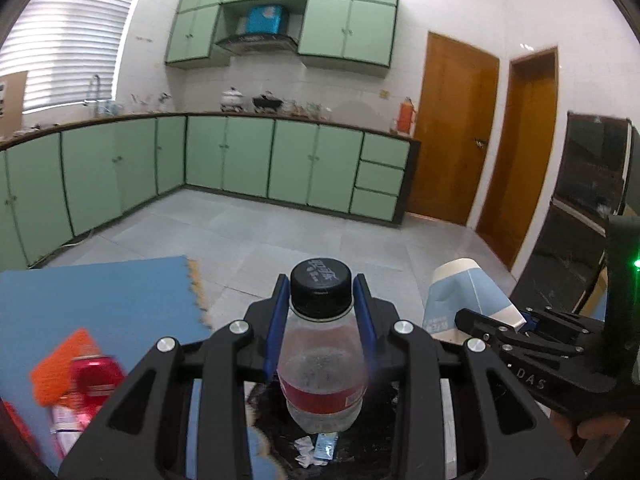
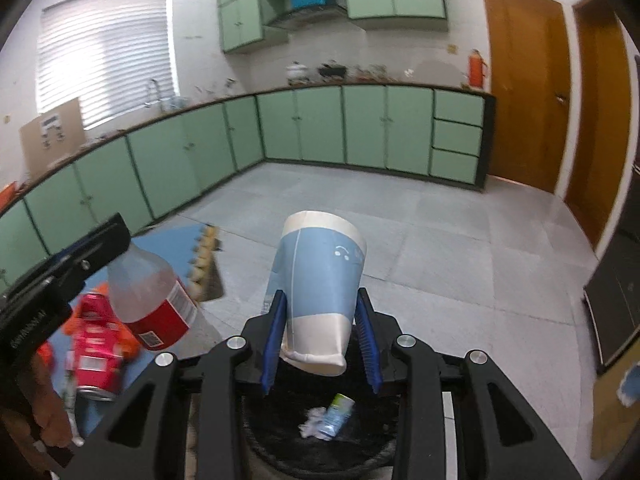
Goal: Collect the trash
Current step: 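Carry the bottle and paper cup over the black bin with both grippers, then open both grippers to drop the bottle and cup into the bin, then move both open grippers back over the trash on the table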
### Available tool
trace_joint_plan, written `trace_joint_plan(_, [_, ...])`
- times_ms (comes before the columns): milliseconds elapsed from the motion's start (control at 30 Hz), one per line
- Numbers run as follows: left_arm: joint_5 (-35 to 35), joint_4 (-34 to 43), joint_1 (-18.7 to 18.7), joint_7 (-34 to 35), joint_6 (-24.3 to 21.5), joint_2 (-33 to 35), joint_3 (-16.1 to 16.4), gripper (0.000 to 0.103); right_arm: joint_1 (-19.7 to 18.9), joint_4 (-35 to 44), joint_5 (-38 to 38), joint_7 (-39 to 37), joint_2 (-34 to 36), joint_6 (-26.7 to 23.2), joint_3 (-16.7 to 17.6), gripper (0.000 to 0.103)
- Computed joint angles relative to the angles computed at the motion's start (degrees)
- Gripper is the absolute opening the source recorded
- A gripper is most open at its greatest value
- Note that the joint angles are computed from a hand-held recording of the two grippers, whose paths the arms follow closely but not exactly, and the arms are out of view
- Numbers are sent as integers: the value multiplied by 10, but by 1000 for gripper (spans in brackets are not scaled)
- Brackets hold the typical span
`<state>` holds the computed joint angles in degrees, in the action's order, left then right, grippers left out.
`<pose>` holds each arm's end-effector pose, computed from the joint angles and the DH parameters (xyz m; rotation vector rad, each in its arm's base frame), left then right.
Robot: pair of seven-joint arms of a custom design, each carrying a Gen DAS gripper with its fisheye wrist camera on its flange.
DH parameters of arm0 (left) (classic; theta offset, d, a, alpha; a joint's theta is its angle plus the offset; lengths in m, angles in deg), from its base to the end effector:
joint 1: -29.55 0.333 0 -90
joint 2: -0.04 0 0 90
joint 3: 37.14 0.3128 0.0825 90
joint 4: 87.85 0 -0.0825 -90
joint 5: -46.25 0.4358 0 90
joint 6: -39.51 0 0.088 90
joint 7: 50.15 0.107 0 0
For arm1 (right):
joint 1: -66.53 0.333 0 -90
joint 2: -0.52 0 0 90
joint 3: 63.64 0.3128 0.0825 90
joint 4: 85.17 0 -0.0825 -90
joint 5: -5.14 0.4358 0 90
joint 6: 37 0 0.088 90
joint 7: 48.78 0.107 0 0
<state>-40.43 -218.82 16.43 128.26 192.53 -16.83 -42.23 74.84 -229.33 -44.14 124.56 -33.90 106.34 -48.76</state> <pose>0.5253 -0.1438 0.5001 -1.0464 2.1474 -1.4939 0.4229 0.1937 0.5155 -1.2340 2.0295 -0.9736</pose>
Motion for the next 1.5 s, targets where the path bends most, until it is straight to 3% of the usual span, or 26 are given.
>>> trace_joint_plan(100, [20,16,-6,-12,9,37,-15,31,-12,-19,-2,1,7,21,-17,39])
trace_joint_plan(167, [44,25,-5,-26,13,59,-21,34,-19,-25,-2,-12,18,32,-25,51])
trace_joint_plan(233, [47,31,-4,-29,14,70,-23,53,-23,-27,-4,-14,23,20,-20,53])
trace_joint_plan(433, [58,45,5,-43,12,84,-26,55,-24,-36,4,-17,28,11,-26,57])
trace_joint_plan(600, [47,31,11,-48,23,57,-20,63,-17,-29,-8,-6,19,-19,-7,73])
trace_joint_plan(767, [35,-10,23,-44,40,1,6,73,-5,-3,-37,20,26,-27,14,90])
trace_joint_plan(1100, [88,-72,69,-61,114,-77,72,74,41,88,-106,95,111,-2,43,92])
trace_joint_plan(1333, [135,-72,103,-81,180,-68,118,74,90,172,-178,150,203,15,41,92])
trace_joint_plan(1500, [151,-71,114,-77,225,-52,155,74,135,243,-219,145,274,8,35,92])
